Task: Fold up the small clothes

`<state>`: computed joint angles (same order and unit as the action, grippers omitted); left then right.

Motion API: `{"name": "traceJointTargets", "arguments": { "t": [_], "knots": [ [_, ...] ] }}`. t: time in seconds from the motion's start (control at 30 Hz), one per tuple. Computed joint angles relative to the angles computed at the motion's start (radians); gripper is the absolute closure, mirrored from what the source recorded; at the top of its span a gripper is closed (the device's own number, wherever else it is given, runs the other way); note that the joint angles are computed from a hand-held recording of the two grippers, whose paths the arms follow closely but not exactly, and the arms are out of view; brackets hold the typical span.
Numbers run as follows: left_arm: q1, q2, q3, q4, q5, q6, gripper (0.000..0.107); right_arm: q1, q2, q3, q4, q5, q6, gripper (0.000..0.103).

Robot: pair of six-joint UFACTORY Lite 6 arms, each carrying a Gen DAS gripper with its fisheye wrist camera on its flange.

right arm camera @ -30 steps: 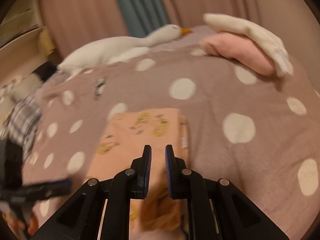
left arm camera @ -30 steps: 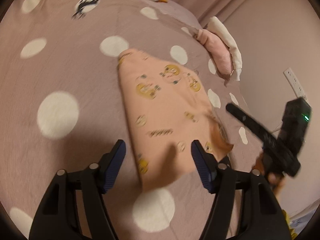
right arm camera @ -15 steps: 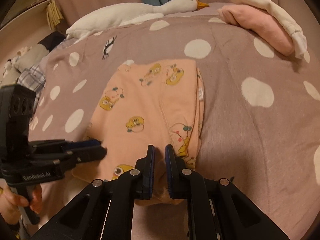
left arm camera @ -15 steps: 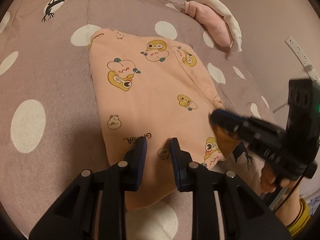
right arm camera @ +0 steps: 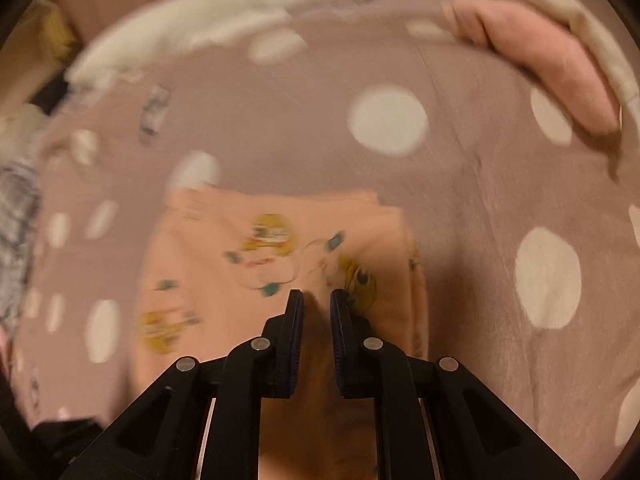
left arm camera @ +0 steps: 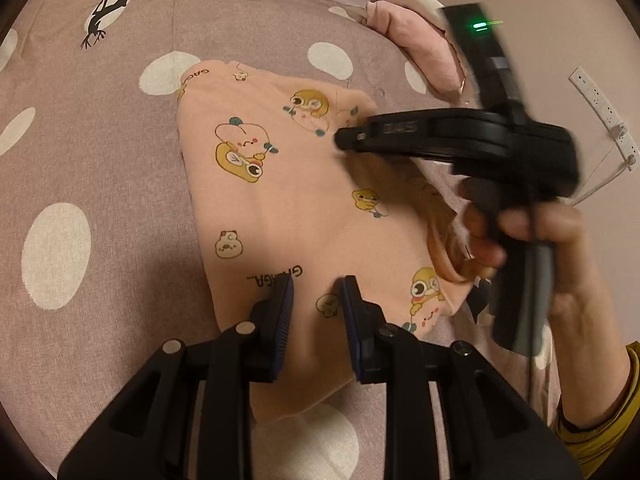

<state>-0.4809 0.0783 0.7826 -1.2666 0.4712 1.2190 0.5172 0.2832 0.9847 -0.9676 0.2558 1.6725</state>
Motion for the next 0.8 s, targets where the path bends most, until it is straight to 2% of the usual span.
{"name": "traceJointTargets", "arguments": {
  "t": [0.1, 0.2, 0.33, 0.47, 0.67, 0.8],
  "knots": [
    [0.0, -0.006, -0.002, 0.013, 0.0, -0.013, 0.083, -0.003, -0.013, -0.012, -0.053, -0.008, 0.083, 0.092],
    [-0.001, -0.005, -0.001, 0.016, -0.002, -0.018, 0.083, 0.043, -0.069, -0.066, -0.213, 0.03, 0.251, 0.092],
    [-0.004, 0.0, 0.0, 0.005, -0.005, -0.015, 0.083, 0.104, -0.202, -0.2, -0.462, 0.036, 0.513, 0.092],
    [-0.008, 0.0, -0.001, 0.003, -0.015, -0.014, 0.083, 0.194, -0.343, -0.352, -0.574, 0.093, 0.644, 0.092],
    [-0.023, 0.001, 0.0, 0.011, -0.036, -0.026, 0.083, 0.322, -0.477, -0.54, -0.671, 0.171, 0.781, 0.092],
    [-0.025, -0.005, -0.006, 0.021, -0.038, -0.035, 0.082, 0.372, -0.543, -0.614, -0.632, 0.19, 0.793, 0.092]
  ]
}}
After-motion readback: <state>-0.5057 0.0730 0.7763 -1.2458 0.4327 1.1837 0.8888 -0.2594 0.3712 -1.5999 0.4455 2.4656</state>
